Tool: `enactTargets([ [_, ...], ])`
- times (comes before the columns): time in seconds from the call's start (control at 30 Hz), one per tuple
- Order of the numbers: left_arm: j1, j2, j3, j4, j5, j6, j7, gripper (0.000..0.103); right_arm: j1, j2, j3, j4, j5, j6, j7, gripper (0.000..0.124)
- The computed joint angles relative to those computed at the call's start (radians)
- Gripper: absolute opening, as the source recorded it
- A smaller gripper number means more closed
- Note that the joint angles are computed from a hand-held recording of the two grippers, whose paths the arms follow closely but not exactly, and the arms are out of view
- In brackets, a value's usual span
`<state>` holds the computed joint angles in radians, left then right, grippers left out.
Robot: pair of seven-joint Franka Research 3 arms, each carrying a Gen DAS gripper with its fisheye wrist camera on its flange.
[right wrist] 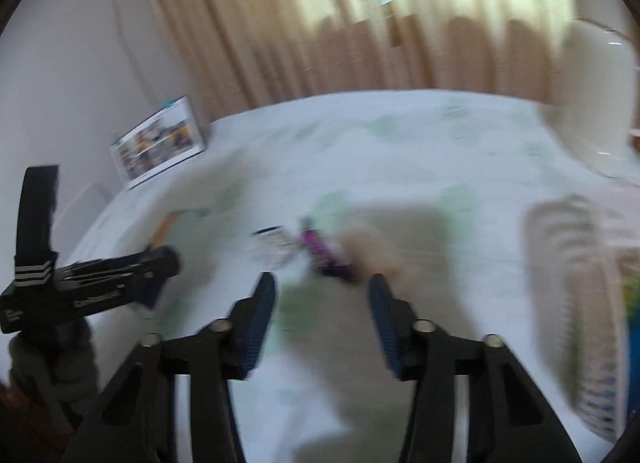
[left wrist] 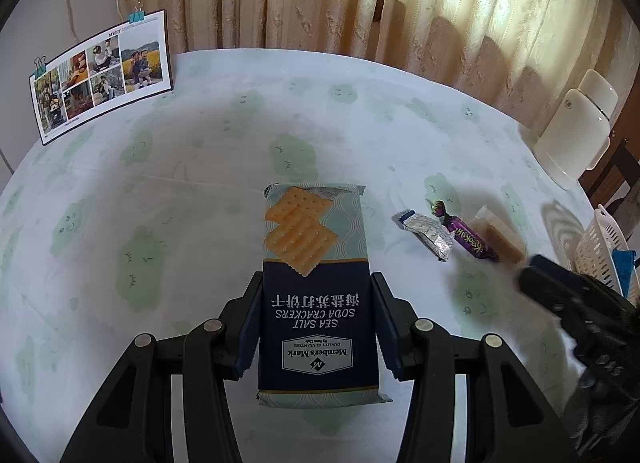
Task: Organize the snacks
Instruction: 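Grasp the purple candy bar with the right gripper while the left holds the cracker pack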
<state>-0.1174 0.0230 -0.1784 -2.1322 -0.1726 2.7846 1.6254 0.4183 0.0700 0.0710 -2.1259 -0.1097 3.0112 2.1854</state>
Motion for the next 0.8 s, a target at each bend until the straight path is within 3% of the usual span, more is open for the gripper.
enactTargets([
  [0.17, 0.002, -0.006, 0.001, -0.002, -0.057, -0.008, 0.053, 0.046, 0.025, 0.104, -0.013, 0.130, -0.009, -0.085, -0.061, 0.030],
  [0.33, 0.005, -0.005, 0.004, 0.005, -0.107, -0.027, 0.085, 0.046, 0.089, 0.166, -0.098, 0.221, -0.176, -0.178, 0.046, 0.029],
  [0.57, 0.003, -0.010, 0.002, 0.002, -0.141, -0.035, 0.109, 0.046, 0.069, 0.217, -0.088, 0.307, -0.167, -0.277, 0.013, 0.029],
  [0.8, 0.001, -0.012, 0.004, 0.000, -0.141, -0.034, 0.109, 0.046, 0.073, 0.235, -0.092, 0.333, -0.168, -0.288, 0.009, 0.030],
])
